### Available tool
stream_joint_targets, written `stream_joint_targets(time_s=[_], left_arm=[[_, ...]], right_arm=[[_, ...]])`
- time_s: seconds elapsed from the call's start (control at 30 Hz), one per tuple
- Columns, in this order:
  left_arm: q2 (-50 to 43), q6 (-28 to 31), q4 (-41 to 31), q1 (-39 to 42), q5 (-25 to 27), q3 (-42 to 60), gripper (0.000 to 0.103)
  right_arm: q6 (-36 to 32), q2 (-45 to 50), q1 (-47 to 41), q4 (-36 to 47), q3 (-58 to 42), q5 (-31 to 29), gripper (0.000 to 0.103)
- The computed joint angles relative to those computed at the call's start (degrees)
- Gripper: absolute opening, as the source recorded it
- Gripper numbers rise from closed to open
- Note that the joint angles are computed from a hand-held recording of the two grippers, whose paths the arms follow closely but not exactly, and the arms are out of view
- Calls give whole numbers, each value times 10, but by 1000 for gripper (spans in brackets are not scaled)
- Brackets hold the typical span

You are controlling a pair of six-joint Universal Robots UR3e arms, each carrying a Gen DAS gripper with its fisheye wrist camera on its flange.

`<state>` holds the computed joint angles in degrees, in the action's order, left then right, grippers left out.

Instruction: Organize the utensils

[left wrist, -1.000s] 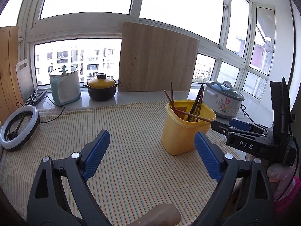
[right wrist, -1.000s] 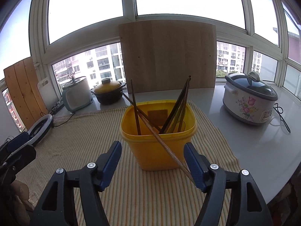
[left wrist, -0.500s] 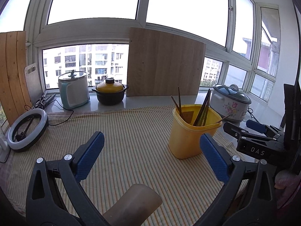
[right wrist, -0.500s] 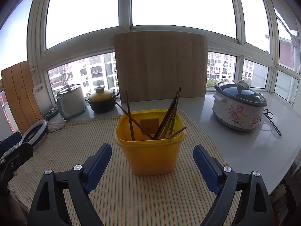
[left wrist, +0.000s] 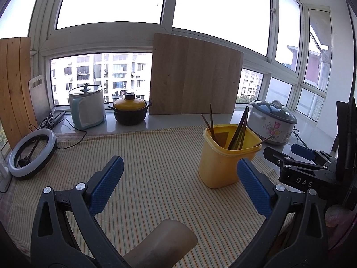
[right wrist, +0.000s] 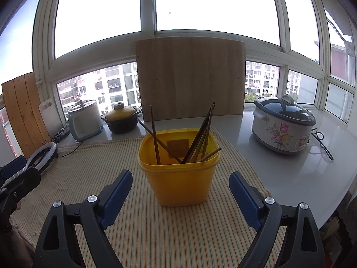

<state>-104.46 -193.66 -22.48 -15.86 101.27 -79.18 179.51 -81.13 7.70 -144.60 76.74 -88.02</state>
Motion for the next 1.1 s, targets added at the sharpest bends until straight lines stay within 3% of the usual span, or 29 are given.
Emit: stream_joint_targets(time_s=[1.1], left_arm=[[5, -1, -4, 1, 20, -8, 103]], right_arm=[[1, 8, 4, 3, -4, -5, 93]])
